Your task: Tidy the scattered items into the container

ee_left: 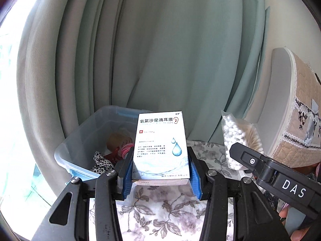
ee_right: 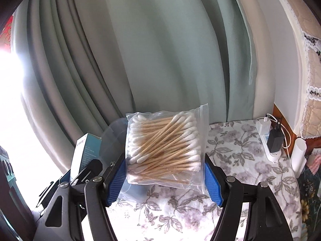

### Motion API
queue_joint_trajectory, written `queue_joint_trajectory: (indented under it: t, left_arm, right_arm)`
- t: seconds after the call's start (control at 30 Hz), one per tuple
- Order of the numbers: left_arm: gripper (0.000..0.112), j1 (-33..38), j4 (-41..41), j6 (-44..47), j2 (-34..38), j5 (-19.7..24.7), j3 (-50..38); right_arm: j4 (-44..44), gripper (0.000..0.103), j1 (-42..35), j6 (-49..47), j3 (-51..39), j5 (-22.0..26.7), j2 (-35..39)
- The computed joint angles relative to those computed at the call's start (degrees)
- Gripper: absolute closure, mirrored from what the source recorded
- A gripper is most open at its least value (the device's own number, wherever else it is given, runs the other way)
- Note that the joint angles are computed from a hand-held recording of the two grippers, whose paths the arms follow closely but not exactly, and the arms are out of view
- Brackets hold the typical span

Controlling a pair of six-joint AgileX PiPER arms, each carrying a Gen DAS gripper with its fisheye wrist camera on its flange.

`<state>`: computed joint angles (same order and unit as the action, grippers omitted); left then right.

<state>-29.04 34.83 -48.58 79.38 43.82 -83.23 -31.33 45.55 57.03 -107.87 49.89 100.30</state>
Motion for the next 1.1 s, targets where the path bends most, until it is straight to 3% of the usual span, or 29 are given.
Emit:
queue_joint_trajectory:
  t: [0.63,1.1]
  left_arm:
    - [0.064,10.3,-4.6,1.6,-4.6,-7.7,5.0]
    - [0.064,23.8,-22.1,15.2,-2.3,-15.9,8.7]
  right_arm:
    - [-1.7,0.03,5.3,-5.4,-12.6,4.9,6.9]
    - [3.5,0.03,5.3,-12.8,-25.0,8.5,17.0]
